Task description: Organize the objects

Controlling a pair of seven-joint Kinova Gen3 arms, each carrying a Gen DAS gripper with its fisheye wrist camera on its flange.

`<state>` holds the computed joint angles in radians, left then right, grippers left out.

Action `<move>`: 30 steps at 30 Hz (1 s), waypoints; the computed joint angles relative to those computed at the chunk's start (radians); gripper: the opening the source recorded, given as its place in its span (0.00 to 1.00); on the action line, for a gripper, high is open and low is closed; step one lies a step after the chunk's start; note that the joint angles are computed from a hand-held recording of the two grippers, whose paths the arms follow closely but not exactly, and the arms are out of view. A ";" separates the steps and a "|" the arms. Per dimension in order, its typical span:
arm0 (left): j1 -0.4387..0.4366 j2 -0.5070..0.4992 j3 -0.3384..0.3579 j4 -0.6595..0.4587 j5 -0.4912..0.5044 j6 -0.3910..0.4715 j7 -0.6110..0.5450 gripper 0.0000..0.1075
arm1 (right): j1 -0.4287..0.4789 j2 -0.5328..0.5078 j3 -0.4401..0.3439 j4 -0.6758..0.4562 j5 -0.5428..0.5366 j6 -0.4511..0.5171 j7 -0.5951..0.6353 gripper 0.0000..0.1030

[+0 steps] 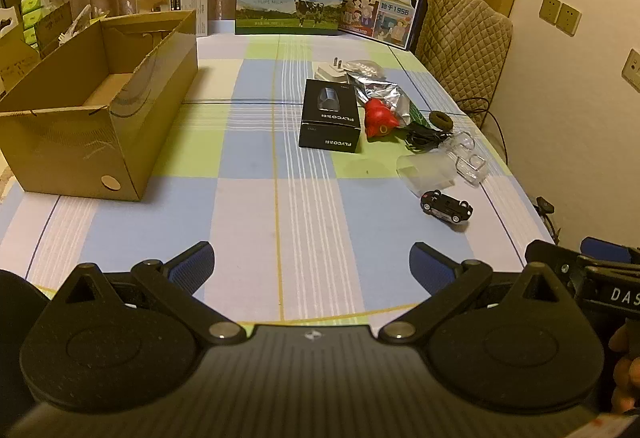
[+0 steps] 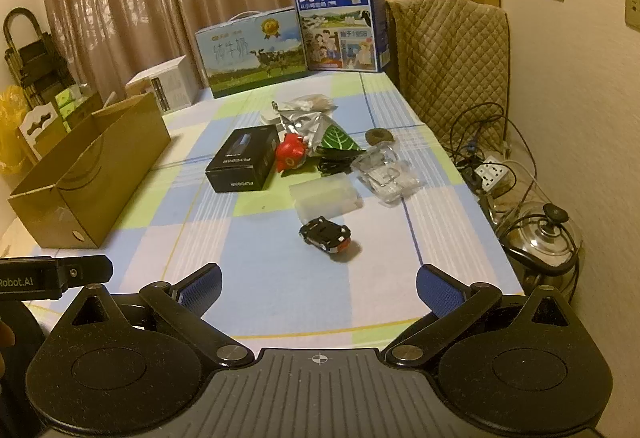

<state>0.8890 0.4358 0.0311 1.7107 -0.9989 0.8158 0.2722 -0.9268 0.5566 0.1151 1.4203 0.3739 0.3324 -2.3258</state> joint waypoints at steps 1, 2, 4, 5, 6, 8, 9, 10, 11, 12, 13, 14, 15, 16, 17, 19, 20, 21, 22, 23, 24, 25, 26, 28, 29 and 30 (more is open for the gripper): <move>-0.001 0.000 0.000 0.002 -0.001 -0.003 0.001 0.95 | 0.000 0.001 -0.002 -0.002 0.000 0.002 0.002 0.98; -0.002 -0.002 -0.001 0.008 -0.003 -0.009 0.006 0.95 | 0.000 0.003 -0.003 -0.005 0.001 0.005 0.003 0.98; -0.006 -0.007 -0.002 0.019 -0.006 -0.024 0.016 0.95 | 0.001 0.008 -0.007 -0.015 0.001 0.015 0.007 0.98; -0.008 -0.009 -0.003 0.025 -0.006 -0.030 0.020 0.95 | 0.000 0.010 -0.010 -0.021 0.002 0.021 0.010 0.98; -0.011 -0.011 -0.003 0.029 -0.007 -0.036 0.023 0.95 | 0.000 0.014 -0.012 -0.028 0.003 0.027 0.013 0.98; -0.014 -0.014 -0.005 0.040 -0.012 -0.047 0.030 0.95 | 0.000 0.019 -0.015 -0.039 0.006 0.038 0.017 0.98; -0.014 -0.016 -0.006 0.045 -0.015 -0.051 0.035 0.95 | 0.000 0.023 -0.018 -0.047 0.006 0.043 0.019 0.98; -0.016 -0.017 -0.006 0.049 -0.018 -0.054 0.038 0.95 | 0.002 0.026 -0.022 -0.054 0.006 0.048 0.023 0.98; -0.017 -0.019 -0.008 0.055 -0.023 -0.059 0.044 0.95 | 0.003 0.030 -0.024 -0.063 0.006 0.054 0.024 0.98; -0.018 -0.020 -0.009 0.060 -0.029 -0.062 0.049 0.95 | 0.001 0.034 -0.023 -0.071 0.007 0.059 0.023 0.98; -0.018 -0.022 -0.010 0.066 -0.035 -0.064 0.054 0.95 | 0.000 0.038 -0.022 -0.078 0.008 0.064 0.023 0.98; -0.021 -0.024 -0.010 0.070 -0.039 -0.066 0.056 0.95 | 0.000 0.044 -0.024 -0.088 0.009 0.071 0.025 0.98; -0.026 -0.025 -0.009 0.075 -0.043 -0.070 0.057 0.95 | 0.001 0.050 -0.026 -0.099 0.011 0.079 0.029 0.98; -0.029 -0.028 -0.010 0.080 -0.047 -0.074 0.060 0.95 | 0.009 0.055 -0.038 -0.109 0.011 0.085 0.044 0.98; -0.034 -0.029 -0.010 0.083 -0.051 -0.077 0.061 0.95 | 0.010 0.061 -0.040 -0.122 0.010 0.096 0.050 0.98; -0.042 -0.032 -0.011 0.092 -0.064 -0.089 0.066 0.95 | 0.017 0.076 -0.049 -0.148 0.003 0.116 0.059 0.98; -0.047 -0.033 -0.012 0.094 -0.069 -0.094 0.067 0.95 | 0.025 0.084 -0.057 -0.162 -0.003 0.127 0.067 0.98; -0.052 -0.034 -0.014 0.097 -0.076 -0.103 0.070 0.95 | 0.031 0.091 -0.064 -0.174 -0.009 0.137 0.076 0.98; -0.056 -0.033 -0.016 0.099 -0.084 -0.110 0.074 0.95 | 0.036 0.098 -0.069 -0.187 -0.014 0.147 0.084 0.98; -0.060 -0.033 -0.017 0.100 -0.090 -0.116 0.076 0.95 | 0.041 0.105 -0.073 -0.200 -0.018 0.157 0.092 0.98; -0.065 -0.032 -0.017 0.099 -0.094 -0.123 0.075 0.95 | 0.046 0.113 -0.077 -0.213 -0.023 0.164 0.101 0.98; -0.071 -0.031 -0.018 0.098 -0.098 -0.132 0.074 0.95 | 0.050 0.120 -0.082 -0.226 -0.029 0.173 0.110 0.98; -0.077 -0.029 -0.018 0.097 -0.098 -0.140 0.068 0.95 | 0.054 0.128 -0.085 -0.238 -0.033 0.179 0.118 0.98; -0.088 -0.024 -0.019 0.091 -0.094 -0.155 0.051 0.95 | 0.061 0.143 -0.091 -0.262 -0.044 0.190 0.134 0.98; -0.092 -0.021 -0.021 0.088 -0.091 -0.161 0.042 0.95 | 0.065 0.150 -0.094 -0.273 -0.049 0.195 0.144 0.98; -0.096 -0.018 -0.023 0.084 -0.087 -0.168 0.032 0.95 | 0.070 0.157 -0.098 -0.286 -0.054 0.202 0.154 0.98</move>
<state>0.7929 0.4177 0.0079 1.7945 -1.0858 0.6480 0.3041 -0.8573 0.7140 0.0172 1.1346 0.3194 0.5347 -2.1717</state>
